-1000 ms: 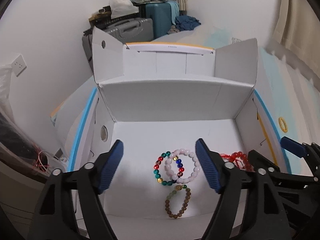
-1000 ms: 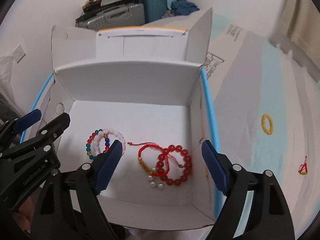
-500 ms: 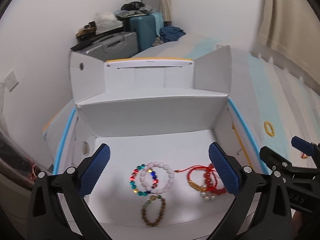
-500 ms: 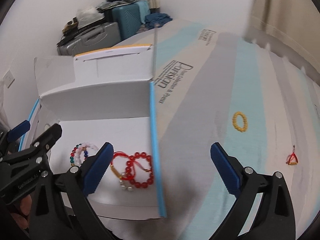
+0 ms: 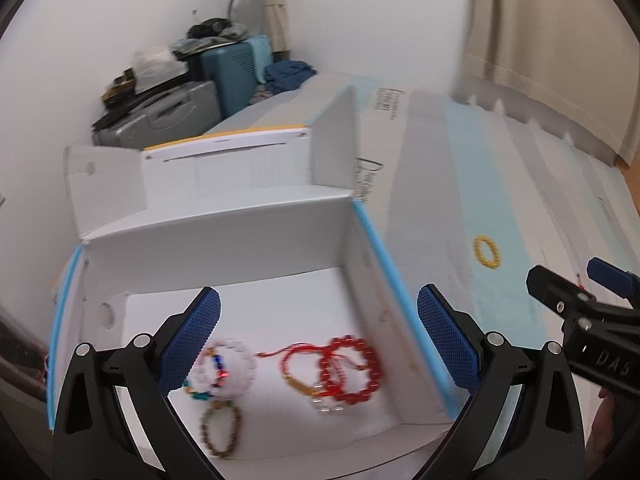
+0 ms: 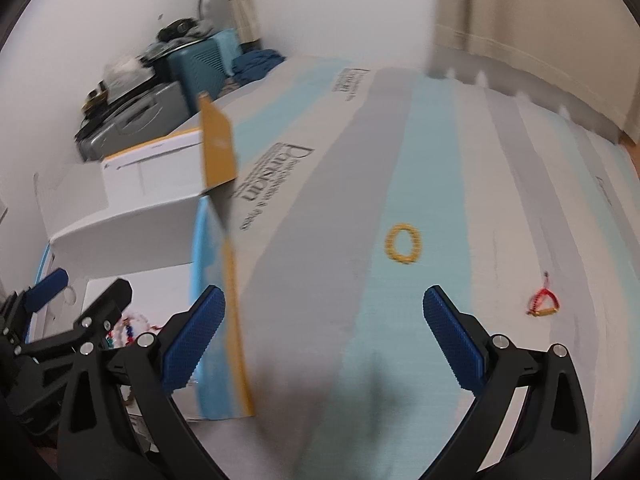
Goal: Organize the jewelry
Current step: 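Move both open tools back over the yellow bracelet and the other red cord bracelet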
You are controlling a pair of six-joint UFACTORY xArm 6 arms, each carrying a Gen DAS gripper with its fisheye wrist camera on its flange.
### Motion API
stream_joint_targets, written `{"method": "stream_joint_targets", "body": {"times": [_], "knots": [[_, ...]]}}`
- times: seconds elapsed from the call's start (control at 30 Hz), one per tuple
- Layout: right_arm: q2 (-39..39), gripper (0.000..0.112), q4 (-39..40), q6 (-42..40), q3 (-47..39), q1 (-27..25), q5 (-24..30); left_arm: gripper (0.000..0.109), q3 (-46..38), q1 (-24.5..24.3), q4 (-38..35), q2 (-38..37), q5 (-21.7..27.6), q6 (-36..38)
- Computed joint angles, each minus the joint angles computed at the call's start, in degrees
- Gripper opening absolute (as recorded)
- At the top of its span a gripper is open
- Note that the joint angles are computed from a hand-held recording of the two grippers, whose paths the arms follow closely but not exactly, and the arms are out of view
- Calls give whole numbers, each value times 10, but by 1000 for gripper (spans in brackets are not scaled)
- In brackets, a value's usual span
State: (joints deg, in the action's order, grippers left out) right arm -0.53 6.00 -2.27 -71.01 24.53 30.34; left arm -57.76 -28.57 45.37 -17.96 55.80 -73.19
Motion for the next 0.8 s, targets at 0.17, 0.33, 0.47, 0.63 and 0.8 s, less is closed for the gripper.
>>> {"method": "stream_joint_targets", "body": {"times": [0.17, 0.33, 0.47, 0.63, 0.8], "knots": [[-1, 95, 3, -5, 0, -40, -2, 97, -56, -18, 5, 65, -15, 7], [4, 95, -1, -9, -4, -80, -3, 97, -116, -33, 7, 127, -22, 24], [13, 95, 2, -5, -15, -105, -3, 97, -154, -41, 3, 167, -33, 34], [32, 95, -2, -2, -34, -131, 0, 97, -200, -46, -5, 216, -59, 53], [59, 95, -31, 16, -57, -148, 9, 97, -250, -44, -23, 272, -82, 85]]}}
